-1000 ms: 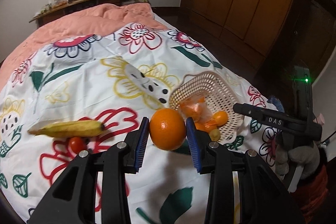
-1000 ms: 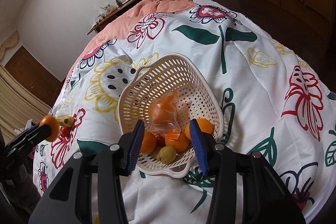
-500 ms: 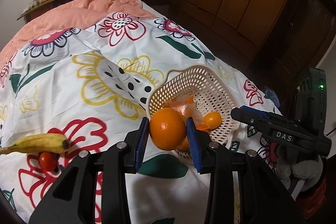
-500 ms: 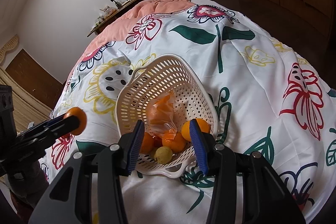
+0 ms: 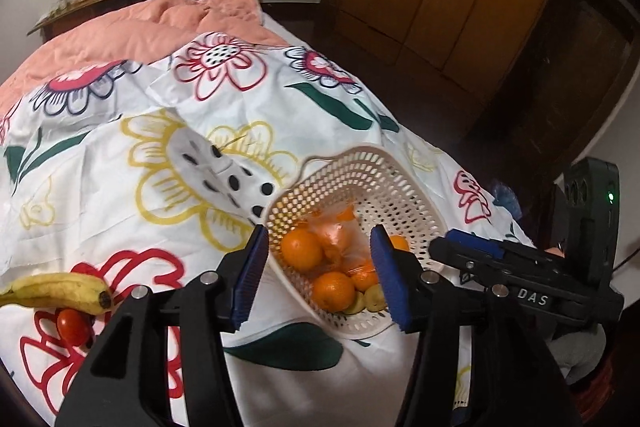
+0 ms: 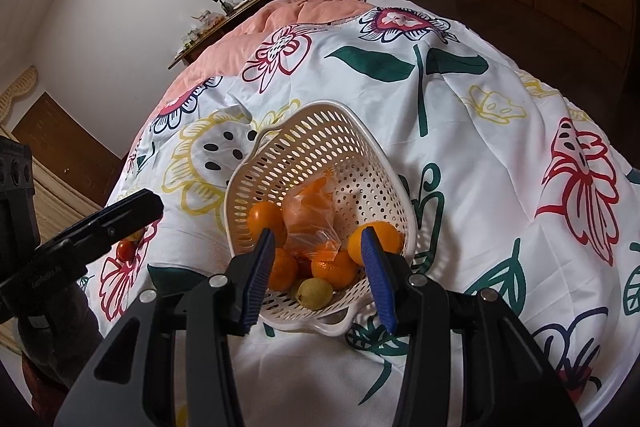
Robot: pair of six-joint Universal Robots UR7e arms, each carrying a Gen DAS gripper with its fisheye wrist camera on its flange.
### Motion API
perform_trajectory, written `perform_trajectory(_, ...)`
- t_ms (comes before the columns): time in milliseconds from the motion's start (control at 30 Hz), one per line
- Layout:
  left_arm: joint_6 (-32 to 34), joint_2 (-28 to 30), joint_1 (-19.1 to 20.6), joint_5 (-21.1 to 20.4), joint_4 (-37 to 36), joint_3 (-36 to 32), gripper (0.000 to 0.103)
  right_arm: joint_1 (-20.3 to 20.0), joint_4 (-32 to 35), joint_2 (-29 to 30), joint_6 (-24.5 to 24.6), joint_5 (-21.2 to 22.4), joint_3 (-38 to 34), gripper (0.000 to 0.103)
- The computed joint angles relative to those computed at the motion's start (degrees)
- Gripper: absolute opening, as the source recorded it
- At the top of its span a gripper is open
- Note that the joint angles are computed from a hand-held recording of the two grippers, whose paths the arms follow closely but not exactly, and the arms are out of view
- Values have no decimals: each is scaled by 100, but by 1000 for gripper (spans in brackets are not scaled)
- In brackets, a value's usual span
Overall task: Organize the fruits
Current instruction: 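Carry the orange into the white basket and open the left tool, then move the left tool back to the pile and grasp the red tomato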
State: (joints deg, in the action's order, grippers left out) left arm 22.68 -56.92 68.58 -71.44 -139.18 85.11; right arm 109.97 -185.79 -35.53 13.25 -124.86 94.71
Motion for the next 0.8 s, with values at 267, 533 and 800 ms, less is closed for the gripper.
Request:
perform_trajectory(267, -118, -95, 79, 118, 29, -43, 59, 43, 102, 67, -20, 11, -97, 45)
perform_trajectory(533, -181, -285, 143, 121, -77, -27, 76, 88, 205, 124, -40, 29, -188, 45)
perform_trajectory(800, -292, -511, 276, 175, -166, -91, 77, 135, 323, 201, -52, 62, -289, 45)
